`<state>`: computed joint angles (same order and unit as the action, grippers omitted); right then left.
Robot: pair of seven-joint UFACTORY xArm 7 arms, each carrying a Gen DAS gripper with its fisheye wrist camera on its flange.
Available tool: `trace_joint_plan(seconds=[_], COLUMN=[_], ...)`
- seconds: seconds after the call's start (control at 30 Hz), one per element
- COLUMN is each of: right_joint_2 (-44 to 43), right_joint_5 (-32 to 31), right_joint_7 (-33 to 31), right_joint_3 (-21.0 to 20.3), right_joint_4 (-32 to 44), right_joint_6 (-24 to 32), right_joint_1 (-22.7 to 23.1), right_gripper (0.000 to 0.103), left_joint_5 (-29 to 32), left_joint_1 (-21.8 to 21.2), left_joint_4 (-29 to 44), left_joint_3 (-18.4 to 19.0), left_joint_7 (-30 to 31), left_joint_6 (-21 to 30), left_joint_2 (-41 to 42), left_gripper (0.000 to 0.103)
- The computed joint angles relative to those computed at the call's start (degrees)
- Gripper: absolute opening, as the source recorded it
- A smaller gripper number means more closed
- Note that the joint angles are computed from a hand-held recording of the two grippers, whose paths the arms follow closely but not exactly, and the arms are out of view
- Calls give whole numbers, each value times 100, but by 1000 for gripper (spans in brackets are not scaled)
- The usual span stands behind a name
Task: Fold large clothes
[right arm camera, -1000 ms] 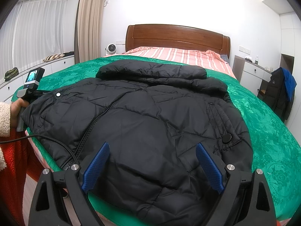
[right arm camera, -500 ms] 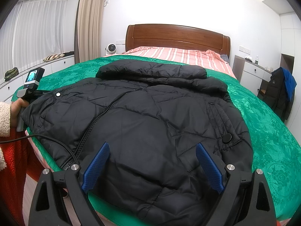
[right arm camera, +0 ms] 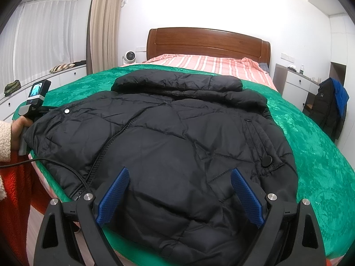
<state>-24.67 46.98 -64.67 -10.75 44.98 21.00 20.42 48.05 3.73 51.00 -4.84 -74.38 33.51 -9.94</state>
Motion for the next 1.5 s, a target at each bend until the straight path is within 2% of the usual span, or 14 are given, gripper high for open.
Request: trace_joint_plan(seconds=[0.43,0.57,0.8,0.97,1.03,1.1,1.17,1.23,1.37,1.47,1.5], right_joint_2=[-34,-161,-429,-323,-87,315,744,1113,1759,2142,2223], right_joint_5=[-42,-68,-80,-261,-465,-717,-834,-806,-392,-420,-486], right_joint_7=[158,124,16,665,1153,1811,2308,2567,2660,2685,2723], right_joint_3=[12,-21,-246,-469,-531,-617,-723,-841,-988,-812,-731], right_joint_4=[-19,-101,-175,289,640,1160,1700,2160,2794,3060,3113], right_joint_6=[-140,-230,-325,-2,322,984,1826,2683,4460,5155,5263], right_joint_1=[-56,34,310,-143,-538,-1037,-1404,-1627,-1908,-2069,-2122], right_gripper=[92,92,92,92,92,92,92,92,92,92,92], left_joint_5=[-272,-628,-1769,-3284,-4148,-4863,-5511,-5970,-6422,-6423,-6476], left_joint_1=[-30,-65,-150,-395,-772,-1173,-1586,-1825,-1892,-1760,-1759], left_joint_4=[35,108,159,-277,-494,-634,-705,-688,-571,-479,-441], left_joint_3=[15,75,215,467,733,952,1132,1150,908,561,507], left_joint_7=[257,629,1618,2695,3419,4066,4674,5053,5414,5504,5600], left_joint_6=[104,157,299,-348,-661,-809,-744,-592,-290,-248,-188], left_joint_2=[-33,-5,-201,-958,-1323,-1533,-1613,-1511,-1115,-917,-920], left_gripper=[103,103,102,102,102,102,102,102,102,101,96])
